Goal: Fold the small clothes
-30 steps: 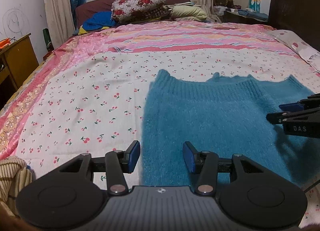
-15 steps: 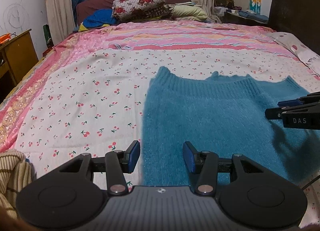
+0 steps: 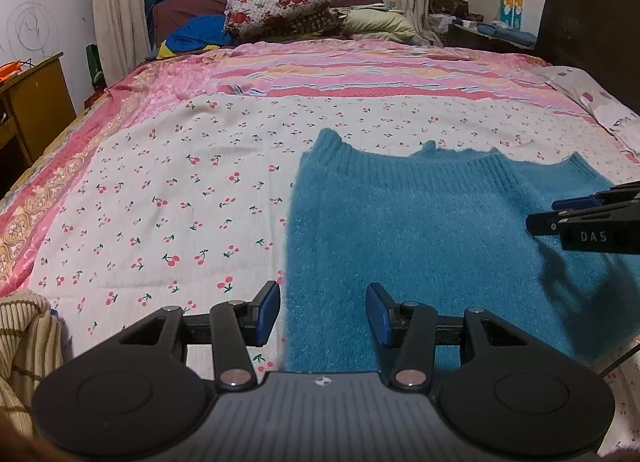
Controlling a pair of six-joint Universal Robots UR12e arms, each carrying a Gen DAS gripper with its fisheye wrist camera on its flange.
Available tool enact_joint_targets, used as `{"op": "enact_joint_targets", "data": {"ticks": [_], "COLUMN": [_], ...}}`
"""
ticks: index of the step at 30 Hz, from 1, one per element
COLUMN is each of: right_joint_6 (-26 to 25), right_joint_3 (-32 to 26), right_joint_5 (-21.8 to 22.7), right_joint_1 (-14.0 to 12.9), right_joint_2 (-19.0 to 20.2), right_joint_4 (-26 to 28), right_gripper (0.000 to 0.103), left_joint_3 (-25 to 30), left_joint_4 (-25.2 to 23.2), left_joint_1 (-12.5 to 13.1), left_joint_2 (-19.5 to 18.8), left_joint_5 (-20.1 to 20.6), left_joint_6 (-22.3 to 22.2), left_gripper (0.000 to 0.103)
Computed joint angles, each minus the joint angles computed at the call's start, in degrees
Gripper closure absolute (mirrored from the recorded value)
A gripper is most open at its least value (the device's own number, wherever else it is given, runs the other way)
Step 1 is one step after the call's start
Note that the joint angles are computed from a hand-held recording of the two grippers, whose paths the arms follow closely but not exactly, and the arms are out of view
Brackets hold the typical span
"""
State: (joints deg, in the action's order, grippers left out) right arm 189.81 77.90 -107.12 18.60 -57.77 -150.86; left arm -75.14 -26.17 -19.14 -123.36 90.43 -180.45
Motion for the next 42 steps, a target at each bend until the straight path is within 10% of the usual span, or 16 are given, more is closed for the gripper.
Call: {"op": "enact_joint_targets", "data": {"ticks": [42], "right_joint_6": [-3.15], "right_joint_3": [-4.3], "right_joint_5": [-3.69], "right_joint_1": [2.55], "right_joint_2": [2.09], "right_joint_4": [2.15], "right_gripper": [0.068], "left_joint_3": [-4.52], "left_joint_4": [1.85], "left_joint_1": [1.26], "left_joint_2": [2.61], "left_joint_5": [-1.48], "left_joint_6": [-1.61], "left_gripper": [0.046]}}
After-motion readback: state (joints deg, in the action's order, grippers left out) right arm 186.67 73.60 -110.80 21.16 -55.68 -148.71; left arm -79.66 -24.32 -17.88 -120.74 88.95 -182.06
